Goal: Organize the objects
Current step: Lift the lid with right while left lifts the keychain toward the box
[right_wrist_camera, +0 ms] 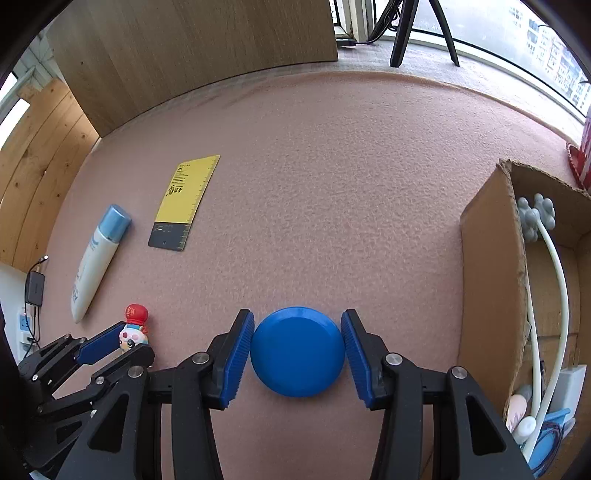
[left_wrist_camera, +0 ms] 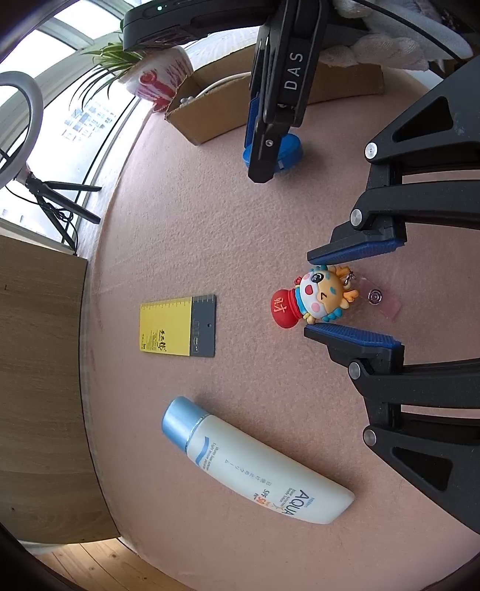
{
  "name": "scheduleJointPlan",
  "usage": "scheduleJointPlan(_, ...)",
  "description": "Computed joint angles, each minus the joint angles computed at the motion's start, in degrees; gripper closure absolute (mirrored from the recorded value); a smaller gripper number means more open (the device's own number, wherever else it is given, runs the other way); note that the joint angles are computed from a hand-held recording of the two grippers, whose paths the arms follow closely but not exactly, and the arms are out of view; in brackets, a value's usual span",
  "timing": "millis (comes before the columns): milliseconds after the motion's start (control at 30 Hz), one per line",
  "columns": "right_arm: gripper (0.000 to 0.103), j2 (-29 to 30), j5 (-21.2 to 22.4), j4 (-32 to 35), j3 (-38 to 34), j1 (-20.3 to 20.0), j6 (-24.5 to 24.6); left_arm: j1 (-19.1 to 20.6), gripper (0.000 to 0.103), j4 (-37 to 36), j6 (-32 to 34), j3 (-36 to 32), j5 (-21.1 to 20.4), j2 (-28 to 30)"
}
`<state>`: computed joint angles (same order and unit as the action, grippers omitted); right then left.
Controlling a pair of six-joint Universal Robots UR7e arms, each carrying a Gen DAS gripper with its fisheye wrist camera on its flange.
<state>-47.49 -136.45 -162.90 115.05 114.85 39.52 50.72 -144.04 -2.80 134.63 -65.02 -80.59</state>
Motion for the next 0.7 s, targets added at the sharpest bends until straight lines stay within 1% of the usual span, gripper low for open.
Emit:
scheduleJointPlan(233, 0.058, -2.7, -0.6, -4.1, 3.7, 4.0, 2.1, -3.8, 0.068, 0.6, -1.1, 0.8, -1.5, -2.9)
scheduleJointPlan(433, 0.058, -6.2, -2.7, -5.6, 6.3, 6.7, 3.0, -6.7, 0.068, 0.3, -2.0, 0.6, -3.2, -3.8)
scheduleJointPlan(633, 0.058, -11.0, -5.3, -5.1, 10.4, 8.7, 7.1, -9.6, 0.068, -0.7, -3.4, 0.6, -5.0, -2.8)
scheduleJointPlan(700, 0.058, -12.8, -6.5, -3.7, 11.8, 9.6, 9.2, -10.7, 0.068, -1.4, -3.7, 0.6, -5.6, -2.0)
